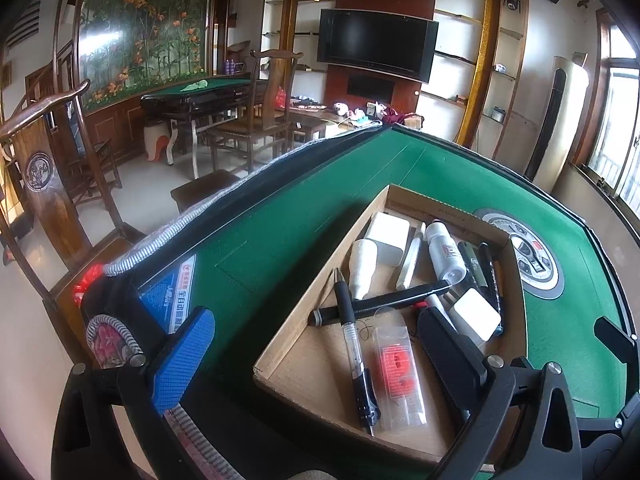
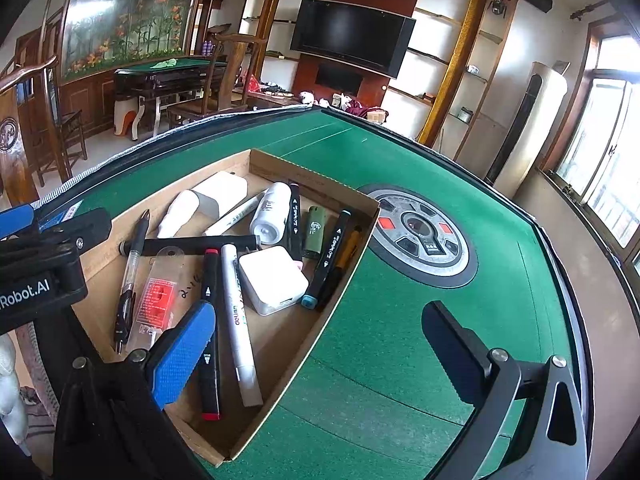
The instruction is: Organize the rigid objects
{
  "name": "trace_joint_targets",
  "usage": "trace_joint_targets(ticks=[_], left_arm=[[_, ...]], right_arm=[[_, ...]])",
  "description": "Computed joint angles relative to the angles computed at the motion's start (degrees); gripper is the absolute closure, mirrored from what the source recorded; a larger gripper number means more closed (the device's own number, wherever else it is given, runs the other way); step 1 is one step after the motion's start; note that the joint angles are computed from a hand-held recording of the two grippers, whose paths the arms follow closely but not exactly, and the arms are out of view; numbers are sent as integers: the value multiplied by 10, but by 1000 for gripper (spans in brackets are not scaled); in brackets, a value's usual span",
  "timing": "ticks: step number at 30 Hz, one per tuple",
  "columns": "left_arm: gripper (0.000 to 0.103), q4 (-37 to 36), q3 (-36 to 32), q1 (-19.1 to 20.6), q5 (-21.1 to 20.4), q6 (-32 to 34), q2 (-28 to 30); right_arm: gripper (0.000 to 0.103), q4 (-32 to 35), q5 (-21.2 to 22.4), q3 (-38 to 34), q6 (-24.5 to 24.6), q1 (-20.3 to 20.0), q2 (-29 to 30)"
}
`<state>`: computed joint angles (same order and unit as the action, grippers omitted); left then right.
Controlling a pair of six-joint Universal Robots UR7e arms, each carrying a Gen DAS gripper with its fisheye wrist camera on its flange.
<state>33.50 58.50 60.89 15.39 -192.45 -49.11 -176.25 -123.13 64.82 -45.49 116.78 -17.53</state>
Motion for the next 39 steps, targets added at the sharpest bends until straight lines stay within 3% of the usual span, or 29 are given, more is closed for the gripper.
trace_joint_targets(ticks=[16, 39], left_arm=[[0, 54, -8, 7, 16, -57, 7], [0, 53, -9, 7, 4, -57, 13]], right_arm=[[0, 21, -20, -14, 9, 1, 11], [0, 35, -24, -19, 11, 2, 14]])
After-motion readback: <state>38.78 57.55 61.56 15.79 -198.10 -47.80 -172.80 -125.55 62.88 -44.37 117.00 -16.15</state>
